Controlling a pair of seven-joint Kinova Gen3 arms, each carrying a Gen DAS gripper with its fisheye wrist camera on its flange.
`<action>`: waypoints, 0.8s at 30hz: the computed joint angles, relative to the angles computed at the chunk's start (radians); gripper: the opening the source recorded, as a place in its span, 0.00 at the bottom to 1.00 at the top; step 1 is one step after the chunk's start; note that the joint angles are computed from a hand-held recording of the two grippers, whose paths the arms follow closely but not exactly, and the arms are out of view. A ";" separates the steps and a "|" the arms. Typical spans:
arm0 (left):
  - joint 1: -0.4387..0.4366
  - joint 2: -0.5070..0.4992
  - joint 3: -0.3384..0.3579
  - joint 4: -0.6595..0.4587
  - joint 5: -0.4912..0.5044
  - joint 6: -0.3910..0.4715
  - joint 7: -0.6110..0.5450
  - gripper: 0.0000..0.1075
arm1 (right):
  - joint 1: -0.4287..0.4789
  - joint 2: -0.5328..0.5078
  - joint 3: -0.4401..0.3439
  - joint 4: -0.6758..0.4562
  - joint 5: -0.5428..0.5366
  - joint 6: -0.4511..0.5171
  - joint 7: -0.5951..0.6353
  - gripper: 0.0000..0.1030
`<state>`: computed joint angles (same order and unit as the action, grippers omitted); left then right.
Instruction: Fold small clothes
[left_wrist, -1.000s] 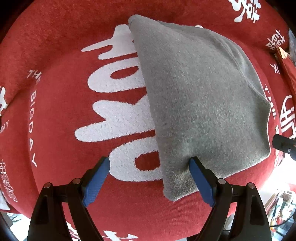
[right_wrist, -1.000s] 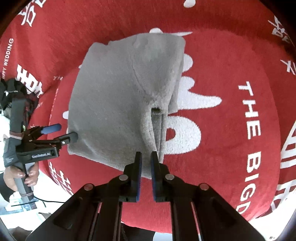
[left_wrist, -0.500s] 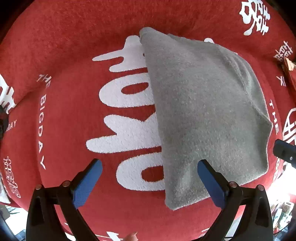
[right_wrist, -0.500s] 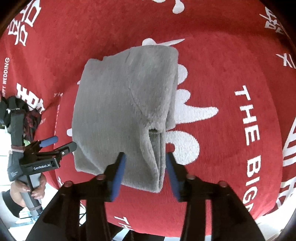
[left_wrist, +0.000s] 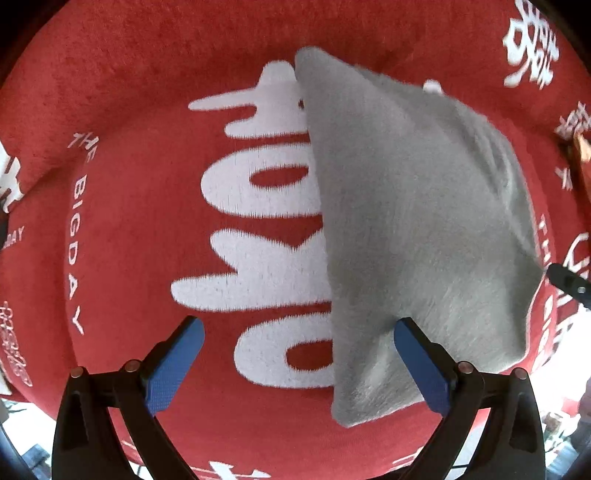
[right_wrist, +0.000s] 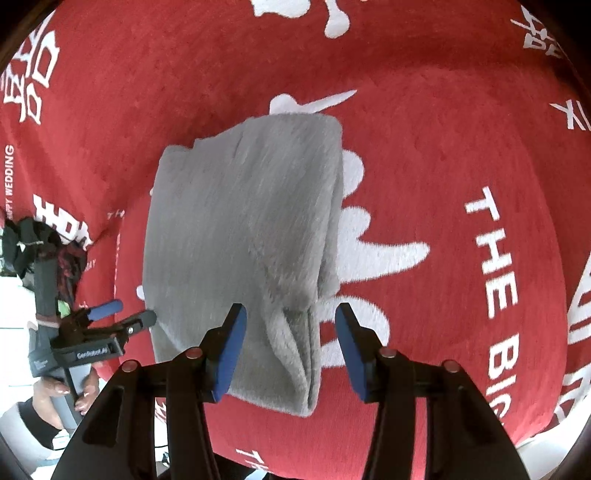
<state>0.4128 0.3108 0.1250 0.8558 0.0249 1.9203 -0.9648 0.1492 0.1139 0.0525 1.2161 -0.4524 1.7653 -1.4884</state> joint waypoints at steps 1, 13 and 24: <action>-0.005 0.000 -0.003 -0.007 0.002 -0.005 0.004 0.96 | 0.004 0.008 0.003 -0.003 -0.006 -0.007 0.000 0.52; -0.035 0.056 -0.040 -0.047 -0.061 -0.071 0.029 0.96 | 0.042 0.149 -0.019 -0.026 -0.100 -0.113 -0.088 0.10; -0.040 0.063 -0.036 -0.034 -0.070 -0.090 0.019 0.96 | 0.072 0.199 -0.049 -0.072 -0.079 -0.103 -0.039 0.10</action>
